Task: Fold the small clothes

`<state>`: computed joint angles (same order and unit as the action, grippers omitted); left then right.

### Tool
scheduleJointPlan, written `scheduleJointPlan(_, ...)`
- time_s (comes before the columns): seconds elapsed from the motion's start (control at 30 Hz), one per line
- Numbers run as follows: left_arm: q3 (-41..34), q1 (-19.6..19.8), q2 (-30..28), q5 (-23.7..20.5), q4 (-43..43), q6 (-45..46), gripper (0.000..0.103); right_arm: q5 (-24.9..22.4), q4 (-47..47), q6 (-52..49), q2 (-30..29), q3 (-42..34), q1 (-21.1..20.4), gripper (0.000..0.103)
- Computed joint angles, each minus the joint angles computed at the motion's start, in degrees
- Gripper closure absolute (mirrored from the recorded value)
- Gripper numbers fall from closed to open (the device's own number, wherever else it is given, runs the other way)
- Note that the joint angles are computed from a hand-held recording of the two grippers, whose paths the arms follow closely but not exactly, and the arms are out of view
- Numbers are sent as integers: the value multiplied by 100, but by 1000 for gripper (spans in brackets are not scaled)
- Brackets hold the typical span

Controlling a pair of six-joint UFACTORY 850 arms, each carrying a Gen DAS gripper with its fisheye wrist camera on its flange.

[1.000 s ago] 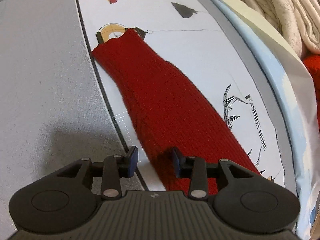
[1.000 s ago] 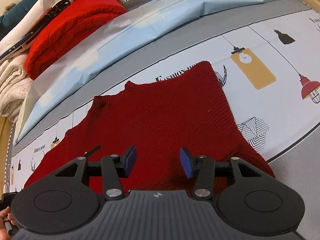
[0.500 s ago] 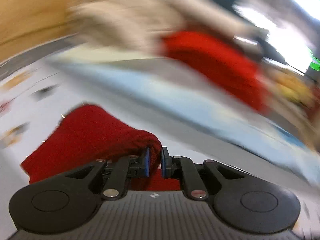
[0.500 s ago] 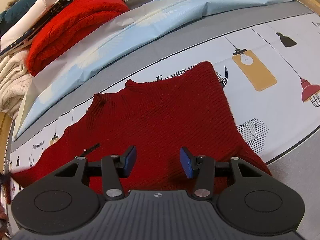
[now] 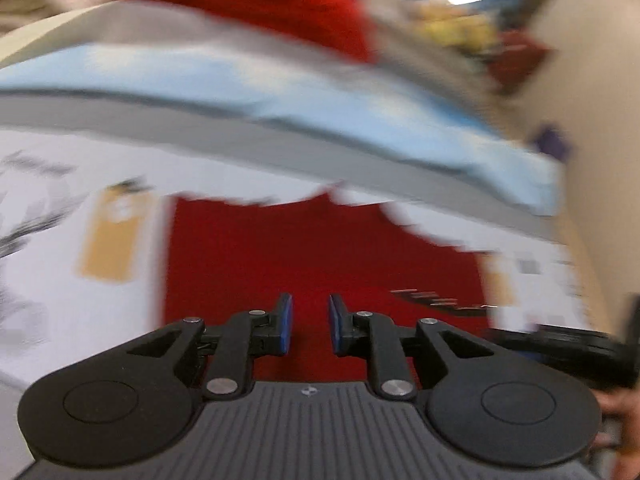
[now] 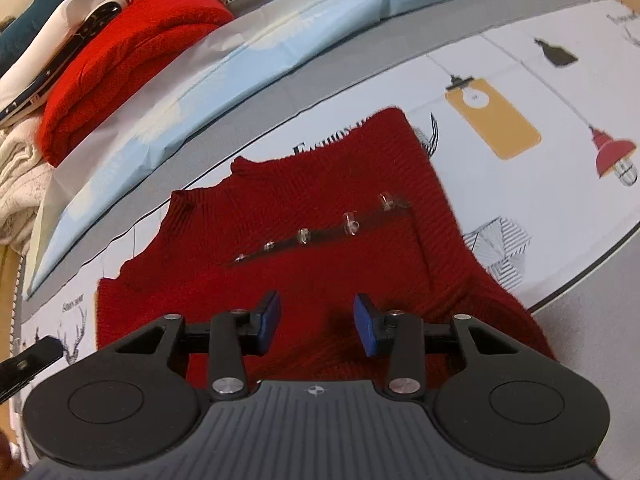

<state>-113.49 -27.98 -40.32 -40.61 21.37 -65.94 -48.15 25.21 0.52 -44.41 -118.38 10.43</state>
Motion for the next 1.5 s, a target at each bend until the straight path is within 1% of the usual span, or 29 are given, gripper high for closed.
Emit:
scheduleJointPlan(0.03, -144, 52, -101, -375, -5, -84, 81, -60, 84, 37, -33, -26, -22, 60)
scheduleJointPlan(0.07, -229, 100, -153, -633, -14, -206, 81, -112, 158, 102, -56, -34, -45, 60)
scheduleJointPlan(0.1, -74, 175, -65, -681, -67, -347, 81, -167, 214, 189, -92, -56, -68, 60)
scheduleJointPlan(0.17, 243, 291, 140, -537, -195, -527, 81, -199, 224, 490, -136, -40, -118, 60)
scheduleJointPlan(0.27, 287, 329, 207, -431, -146, -557, 81, -233, 68, 1185, -217, -46, -201, 58)
scheduleJointPlan(0.33, 281, 321, 209, -377, -107, -506, 81, -171, 41, 1378, -237, -11, -241, 60)
scheduleJointPlan(0.37, 272, 288, 202, -351, -100, -498, 81, -108, 22, 1431, -232, 23, -248, 63)
scheduleJointPlan(0.43, 143, 249, 113, -390, -151, -421, 81, -28, -27, 1519, -230, 66, -249, 76)
scheduleJointPlan(0.47, 70, 216, 66, -435, -159, -412, 81, -10, -46, 1573, -227, 95, -254, 78)
scheduleJointPlan(0.53, 72, 225, 42, -433, -186, -371, 81, 10, -47, 1673, -226, 133, -269, 95)
scheduleJointPlan(0.63, 125, 231, 76, -408, -158, -399, 81, 221, 95, 1548, -120, 292, -299, 103)
scheduleJointPlan(0.73, 128, 236, 72, -416, -130, -409, 81, 581, 94, 1355, 93, 448, -263, 103)
scheduleJointPlan(0.8, 114, 239, 55, -441, -141, -381, 81, 1153, 182, 1005, 329, 666, -226, 103)
scheduleJointPlan(0.83, 107, 242, 46, -459, -160, -369, 81, 1583, 218, 723, 478, 819, -196, 103)
scheduleJointPlan(0.87, 105, 245, 39, -466, -173, -363, 81, 1828, 234, 540, 536, 872, -191, 103)
scheduleJointPlan(0.9, 104, 246, 34, -473, -179, -363, 81, 1888, 180, 538, 539, 850, -199, 103)
scheduleJointPlan(0.93, 103, 247, 30, -481, -184, -365, 81, 1715, -15, 768, 452, 697, -217, 100)
scheduleJointPlan(1.0, 95, 249, 21, -485, -196, -361, 81, 1119, -296, 1083, 187, 337, -255, 97)
scheduleJointPlan(1.03, 93, 249, 21, -482, -198, -369, 81, 834, -356, 1102, 50, 186, -269, 87)
scheduleJointPlan(1.07, 81, 248, 16, -483, -200, -378, 81, 719, -398, 1135, -8, 150, -266, 79)
scheduleJointPlan(1.1, 75, 247, 16, -474, -203, -379, 81, 652, -432, 1135, -32, 171, -255, 66)
scheduleJointPlan(1.13, 71, 245, 16, -459, -208, -371, 81, 575, -468, 1096, -88, 142, -225, 63)
scheduleJointPlan(1.2, 60, 240, 11, -449, -217, -350, 81, 337, -652, 1123, -205, 24, -187, 63)
scheduleJointPlan(1.27, 55, 240, 6, -445, -235, -326, 81, 347, -444, 842, -175, 154, -170, 61)
scheduleJointPlan(1.33, 61, 244, 7, -445, -244, -330, 81, 359, -546, 775, -184, 175, -122, 63)
scheduleJointPlan(1.37, 72, 248, 14, -436, -247, -322, 81, 360, -619, 769, -209, 147, -106, 70)
scheduleJointPlan(1.4, 77, 250, 17, -436, -248, -315, 81, 380, -752, 798, -216, 135, -83, 90)
scheduleJointPlan(1.43, 84, 253, 22, -435, -244, -317, 81, 458, -968, 881, -186, 172, -53, 101)
scheduleJointPlan(1.5, 102, 261, 36, -427, -235, -315, 81, 808, -882, 731, -8, 409, -71, 101)
